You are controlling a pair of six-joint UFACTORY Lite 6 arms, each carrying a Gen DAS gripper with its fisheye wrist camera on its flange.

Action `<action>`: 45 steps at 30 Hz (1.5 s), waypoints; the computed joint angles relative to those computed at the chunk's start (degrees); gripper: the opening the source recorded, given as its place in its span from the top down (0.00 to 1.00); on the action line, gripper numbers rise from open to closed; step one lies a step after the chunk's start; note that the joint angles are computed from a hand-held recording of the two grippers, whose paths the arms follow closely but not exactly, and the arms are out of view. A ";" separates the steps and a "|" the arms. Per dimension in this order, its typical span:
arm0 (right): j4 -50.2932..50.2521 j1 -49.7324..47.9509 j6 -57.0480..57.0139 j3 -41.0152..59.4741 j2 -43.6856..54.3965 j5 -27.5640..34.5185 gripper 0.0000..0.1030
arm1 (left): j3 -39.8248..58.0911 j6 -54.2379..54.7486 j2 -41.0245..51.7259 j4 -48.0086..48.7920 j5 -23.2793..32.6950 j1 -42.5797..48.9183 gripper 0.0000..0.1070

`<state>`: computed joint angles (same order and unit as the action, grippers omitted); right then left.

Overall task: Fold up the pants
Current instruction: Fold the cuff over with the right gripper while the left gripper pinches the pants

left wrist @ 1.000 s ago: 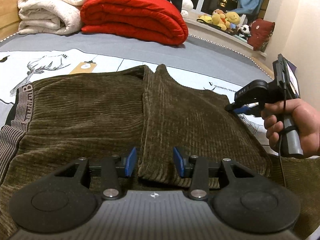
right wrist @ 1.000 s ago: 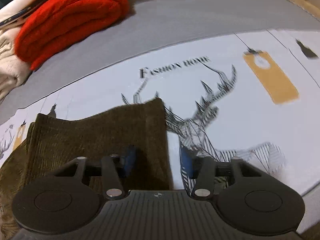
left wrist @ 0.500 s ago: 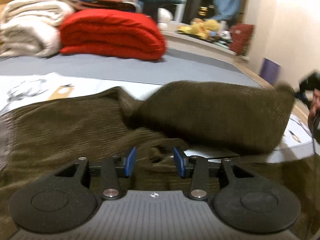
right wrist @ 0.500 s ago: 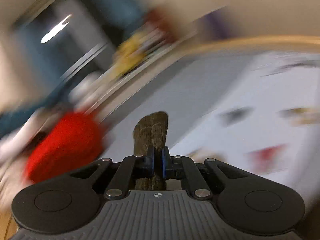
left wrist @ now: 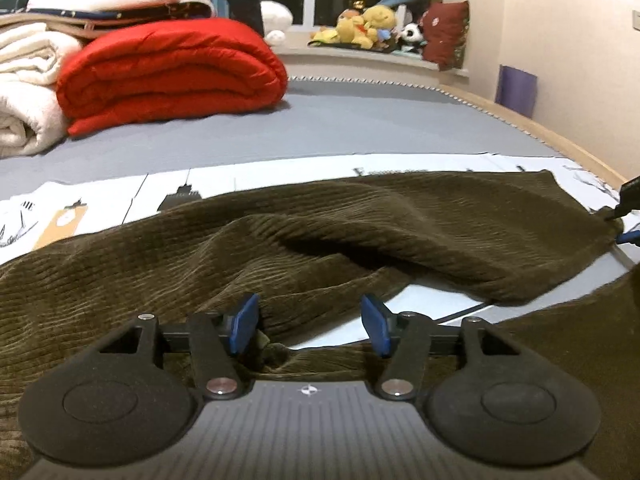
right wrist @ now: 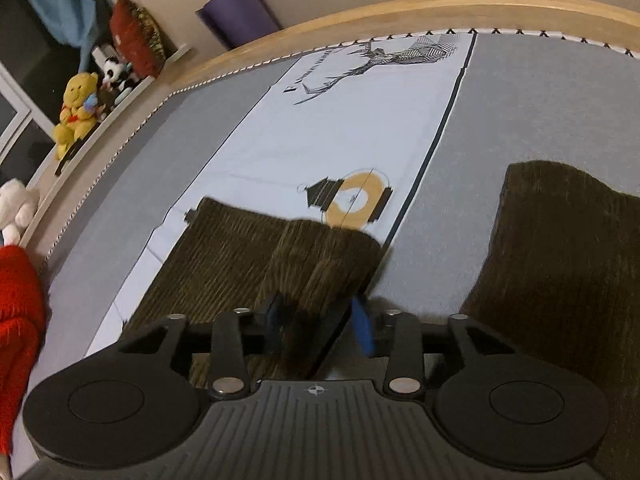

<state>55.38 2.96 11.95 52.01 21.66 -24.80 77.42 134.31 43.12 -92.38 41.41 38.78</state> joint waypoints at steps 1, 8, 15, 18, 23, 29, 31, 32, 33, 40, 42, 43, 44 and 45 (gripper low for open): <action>-1.30 -0.13 1.24 0.38 0.33 0.83 0.58 | 0.37 0.15 0.36 -0.36 -0.85 -0.41 0.41; 4.47 -0.80 -2.76 4.71 3.97 3.55 0.58 | 0.02 5.60 0.63 -5.03 -2.64 -1.13 0.42; 23.84 2.52 -18.72 7.96 5.11 0.73 0.61 | -0.59 4.27 -0.80 -5.69 -1.74 -0.40 0.41; 27.30 3.19 -24.03 9.82 6.76 0.77 0.67 | 3.42 -2.09 1.97 1.16 -4.09 -1.26 0.43; 30.26 3.23 -28.70 11.60 7.08 0.50 0.86 | 2.40 9.46 1.84 -4.98 -9.93 -2.32 0.88; 33.11 4.14 -34.13 10.05 1.24 -5.12 0.91 | 13.42 -16.72 3.19 25.94 -8.08 2.44 0.92; 39.45 4.52 -41.14 10.08 0.86 -9.76 0.91 | 23.95 -28.14 8.76 37.93 0.03 4.90 0.92; 44.24 4.53 -47.14 11.06 2.30 -12.05 0.91 | 29.94 -33.64 11.34 43.93 4.30 5.57 0.92; 48.91 4.08 -53.13 12.28 4.12 -12.31 0.91 | 34.25 -36.73 13.23 47.86 7.27 5.97 0.92; 48.63 2.59 -53.20 5.96 1.84 -7.40 0.79 | 45.93 -43.78 17.12 43.84 25.48 12.06 0.58; 48.00 4.19 -50.78 3.60 -1.76 -9.17 0.73 | 47.48 -45.30 18.62 38.36 28.37 13.41 0.59; 46.93 6.03 -49.09 1.88 -4.33 -10.89 0.70 | 47.61 -45.85 19.42 37.22 27.96 12.86 0.61; 45.91 8.04 -47.67 0.79 -6.30 -12.39 0.67 | 46.71 -46.62 19.90 38.47 25.16 11.49 0.74; 44.55 10.35 -45.94 -0.73 -8.51 -13.71 0.67 | 44.89 -47.34 20.63 42.12 19.95 9.59 0.81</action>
